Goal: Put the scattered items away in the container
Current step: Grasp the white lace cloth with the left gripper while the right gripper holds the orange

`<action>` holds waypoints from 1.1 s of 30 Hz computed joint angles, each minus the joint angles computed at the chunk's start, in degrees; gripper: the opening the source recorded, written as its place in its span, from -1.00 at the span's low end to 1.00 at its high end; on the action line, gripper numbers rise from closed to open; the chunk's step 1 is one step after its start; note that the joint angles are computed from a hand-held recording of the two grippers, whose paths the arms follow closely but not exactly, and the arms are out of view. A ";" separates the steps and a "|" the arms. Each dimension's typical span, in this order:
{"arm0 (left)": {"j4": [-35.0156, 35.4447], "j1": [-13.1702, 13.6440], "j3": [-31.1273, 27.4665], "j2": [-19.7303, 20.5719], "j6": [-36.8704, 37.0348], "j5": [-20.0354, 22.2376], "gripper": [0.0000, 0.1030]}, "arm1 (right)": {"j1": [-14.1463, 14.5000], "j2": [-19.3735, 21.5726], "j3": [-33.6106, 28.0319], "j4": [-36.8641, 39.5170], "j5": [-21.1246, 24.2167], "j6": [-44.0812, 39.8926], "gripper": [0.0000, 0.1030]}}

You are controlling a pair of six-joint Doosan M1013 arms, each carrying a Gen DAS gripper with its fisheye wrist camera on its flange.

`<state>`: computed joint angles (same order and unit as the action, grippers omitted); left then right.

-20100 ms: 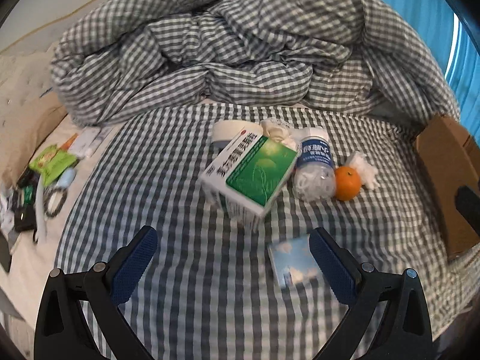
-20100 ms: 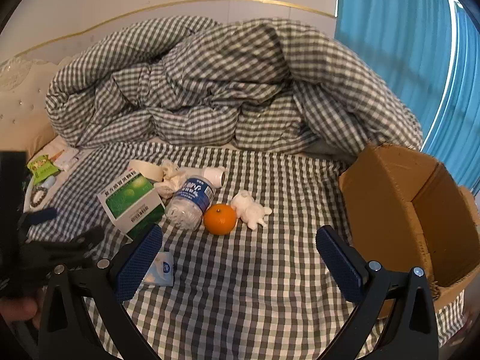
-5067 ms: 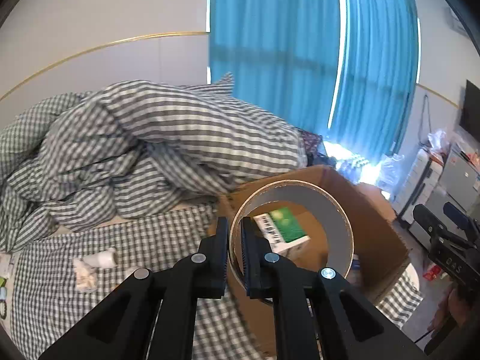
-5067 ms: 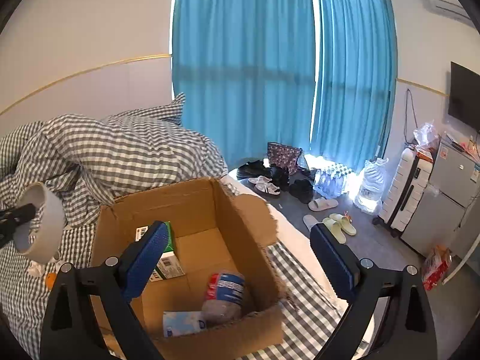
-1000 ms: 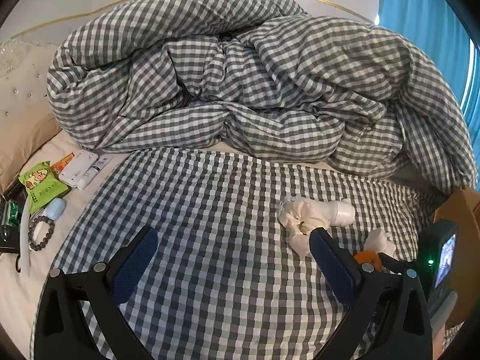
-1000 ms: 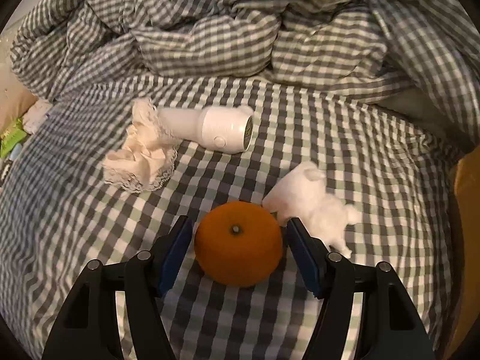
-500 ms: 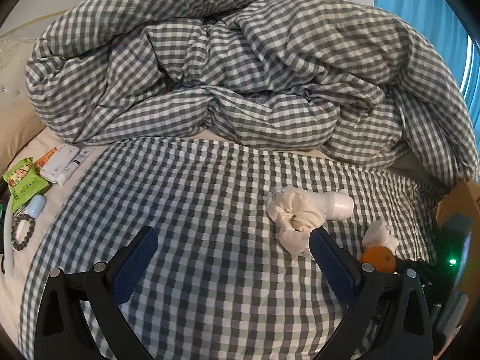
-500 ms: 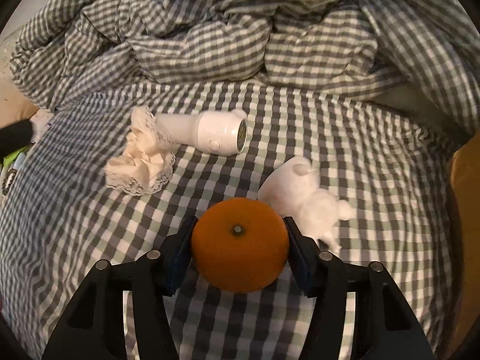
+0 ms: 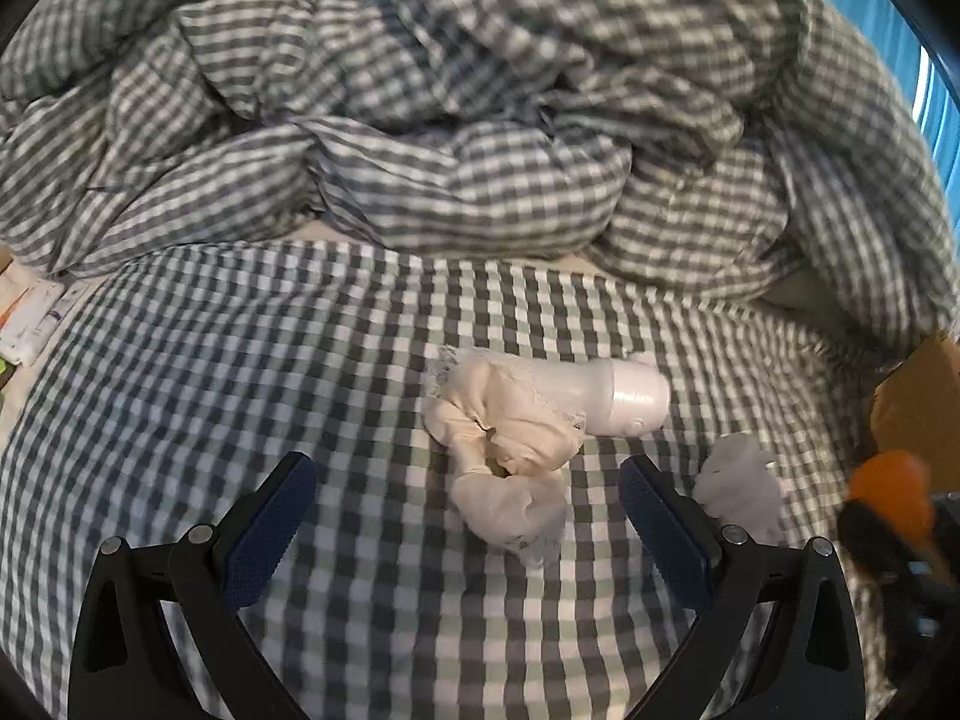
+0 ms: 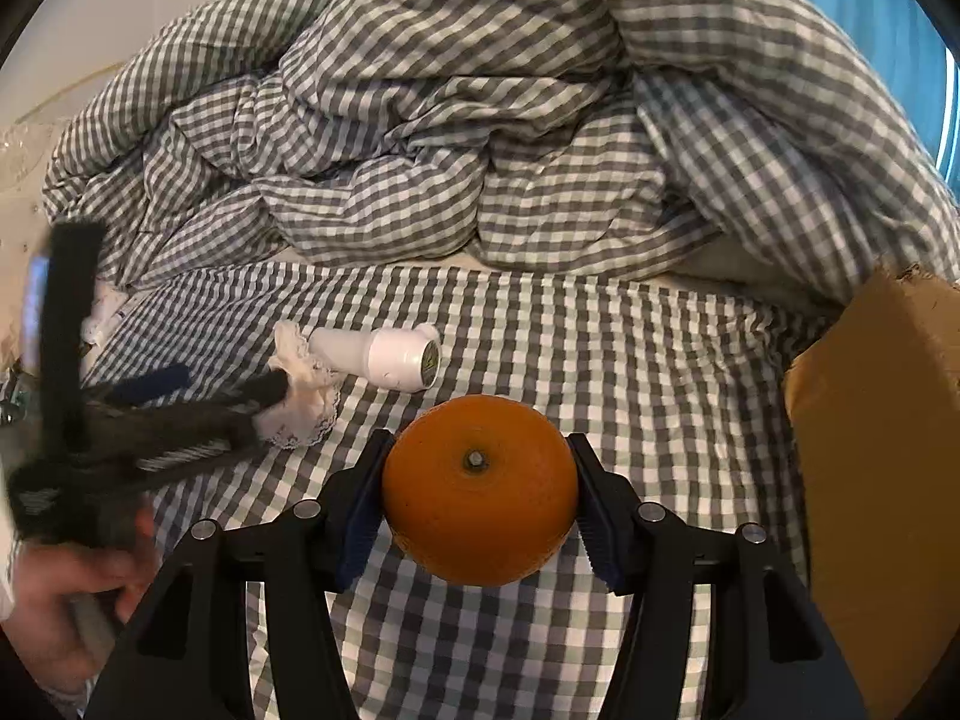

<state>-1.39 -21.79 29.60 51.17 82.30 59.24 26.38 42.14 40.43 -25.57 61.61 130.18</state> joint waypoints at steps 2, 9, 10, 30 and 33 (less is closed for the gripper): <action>1.09 -0.35 -1.97 1.37 0.15 1.65 0.86 | -0.07 -0.56 0.76 -0.16 -0.55 0.34 0.09; 2.23 -0.80 -9.90 6.40 0.50 9.85 0.17 | -0.15 -1.78 2.38 -0.52 -1.63 1.10 0.09; 2.46 -0.85 -10.35 6.73 0.60 10.47 0.13 | -0.16 -1.92 2.58 -0.56 -1.74 1.27 0.10; 2.64 -0.60 -2.18 0.71 1.70 4.89 -0.74 | 0.74 -4.88 5.80 -2.77 -3.80 4.63 0.10; 3.05 -0.77 -1.87 -0.43 1.33 4.22 -0.74 | 1.19 -6.15 6.84 -4.08 -4.43 5.58 0.10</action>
<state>1.66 -22.57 27.74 50.73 83.63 63.45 27.58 35.99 47.26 -29.66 57.17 135.77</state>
